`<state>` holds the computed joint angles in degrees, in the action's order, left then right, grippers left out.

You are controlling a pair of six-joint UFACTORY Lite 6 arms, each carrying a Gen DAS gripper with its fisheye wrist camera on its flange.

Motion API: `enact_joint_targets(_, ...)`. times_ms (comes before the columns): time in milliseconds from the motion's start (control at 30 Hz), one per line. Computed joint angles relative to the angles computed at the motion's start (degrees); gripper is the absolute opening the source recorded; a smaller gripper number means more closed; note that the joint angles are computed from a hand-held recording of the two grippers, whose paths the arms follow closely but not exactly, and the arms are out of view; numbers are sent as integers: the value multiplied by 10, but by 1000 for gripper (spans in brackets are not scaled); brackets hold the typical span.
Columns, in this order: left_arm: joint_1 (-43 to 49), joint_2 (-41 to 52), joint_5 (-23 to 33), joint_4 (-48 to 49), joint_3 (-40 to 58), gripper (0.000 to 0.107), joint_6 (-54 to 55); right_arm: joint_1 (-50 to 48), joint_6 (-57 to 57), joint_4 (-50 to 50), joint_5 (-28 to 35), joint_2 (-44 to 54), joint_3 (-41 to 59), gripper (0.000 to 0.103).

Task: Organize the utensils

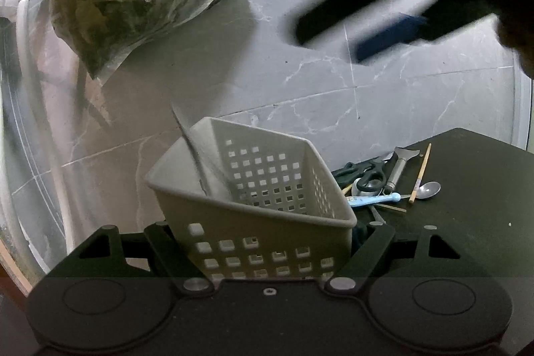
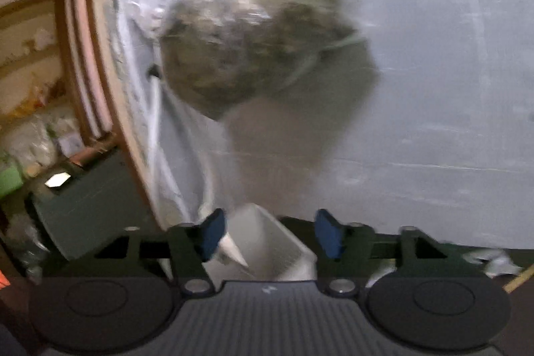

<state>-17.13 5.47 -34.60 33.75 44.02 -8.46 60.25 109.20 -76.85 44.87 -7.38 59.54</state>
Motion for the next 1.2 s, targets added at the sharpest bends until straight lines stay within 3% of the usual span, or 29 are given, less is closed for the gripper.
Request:
enact_joint_targets(67,-1,0,4,-1,2,81,1,-1,-76,61,26,-34,-40,96)
enact_joint_targets(167,-7,-5,15,-16,1,81,8,-28,-202,164,10,-63,-100,102)
enact_joint_targets(267,-16,-14,27,-41,-4,81,24,-22,-238,169,22,-43,-148,103)
enact_joint_targets(367,-27,-19,41,-70,-4,81,40,-6,-272,114,49,11,-171,103)
enact_joint_targets(500,-41,-23,45,-116,-10,81,77,-52,-294,18,-38,37,-205,103)
enact_joint_targets(633,-58,-29,47,-180,-21,81,123,-82,-201,-132,-82,72,-220,103)
enact_joint_targets(833,-91,-25,45,-290,-21,82,208,-77,-19,-327,-7,148,-226,103)
enact_joint_targets(933,-104,-26,44,-330,-23,82,240,-81,17,-382,11,157,-232,102)
enact_joint_targets(1000,-110,-27,44,-350,-24,82,254,-77,36,-413,20,157,-243,98)
enact_joint_targets(1100,-116,-28,45,-370,-25,82,268,-83,46,-449,10,159,-247,77)
enact_joint_targets(1167,-117,-30,47,-374,-25,82,269,-81,34,-449,0,159,-245,47)
enact_joint_targets(1200,-118,-30,48,-376,-24,82,269,-79,32,-449,-3,157,-247,38)
